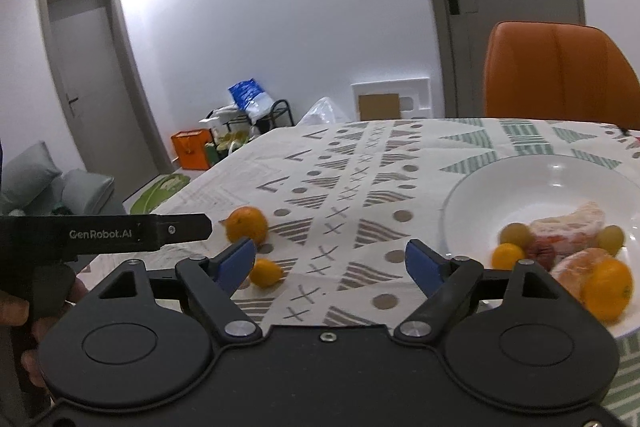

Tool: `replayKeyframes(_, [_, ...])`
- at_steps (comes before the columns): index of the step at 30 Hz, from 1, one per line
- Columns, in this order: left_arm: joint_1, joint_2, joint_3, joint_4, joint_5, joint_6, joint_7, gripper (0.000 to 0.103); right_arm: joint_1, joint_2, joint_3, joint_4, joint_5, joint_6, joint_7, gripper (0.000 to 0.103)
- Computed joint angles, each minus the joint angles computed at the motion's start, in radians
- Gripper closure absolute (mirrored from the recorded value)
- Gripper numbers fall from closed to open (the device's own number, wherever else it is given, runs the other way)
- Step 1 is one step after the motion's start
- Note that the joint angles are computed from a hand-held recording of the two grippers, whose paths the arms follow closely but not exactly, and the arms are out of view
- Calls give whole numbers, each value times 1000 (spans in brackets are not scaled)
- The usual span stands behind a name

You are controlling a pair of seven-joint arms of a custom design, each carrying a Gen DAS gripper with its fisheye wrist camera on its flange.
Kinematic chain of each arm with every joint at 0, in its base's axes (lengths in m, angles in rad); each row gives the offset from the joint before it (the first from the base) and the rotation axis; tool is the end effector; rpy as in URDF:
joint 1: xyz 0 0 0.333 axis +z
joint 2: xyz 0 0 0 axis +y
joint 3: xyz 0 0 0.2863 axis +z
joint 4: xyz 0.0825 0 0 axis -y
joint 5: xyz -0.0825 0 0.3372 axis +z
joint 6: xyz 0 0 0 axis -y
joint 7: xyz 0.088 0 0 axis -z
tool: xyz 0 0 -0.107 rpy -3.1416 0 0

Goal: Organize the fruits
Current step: 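Withdraw both open tools from the bowl toward the last oranges, then grasp the large orange with the left tool while the right tool grasps a small mandarin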

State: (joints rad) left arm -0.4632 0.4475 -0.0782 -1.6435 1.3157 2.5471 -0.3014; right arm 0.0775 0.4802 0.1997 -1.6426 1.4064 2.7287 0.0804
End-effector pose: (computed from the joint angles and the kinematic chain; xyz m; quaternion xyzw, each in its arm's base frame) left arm 0.5569 -0.3413 0.3948 -0.7251 0.5000 -0.3469 0.3223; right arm 0.6416 0.1243 0.3793 -0.7474 0.4327 -0.1284 0.4875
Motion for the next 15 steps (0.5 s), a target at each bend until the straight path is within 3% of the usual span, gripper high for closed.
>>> replayKeyframes(15, [59,-53,1,-103,47,61,-82,21,51,74,16,77,-194,5,133,35])
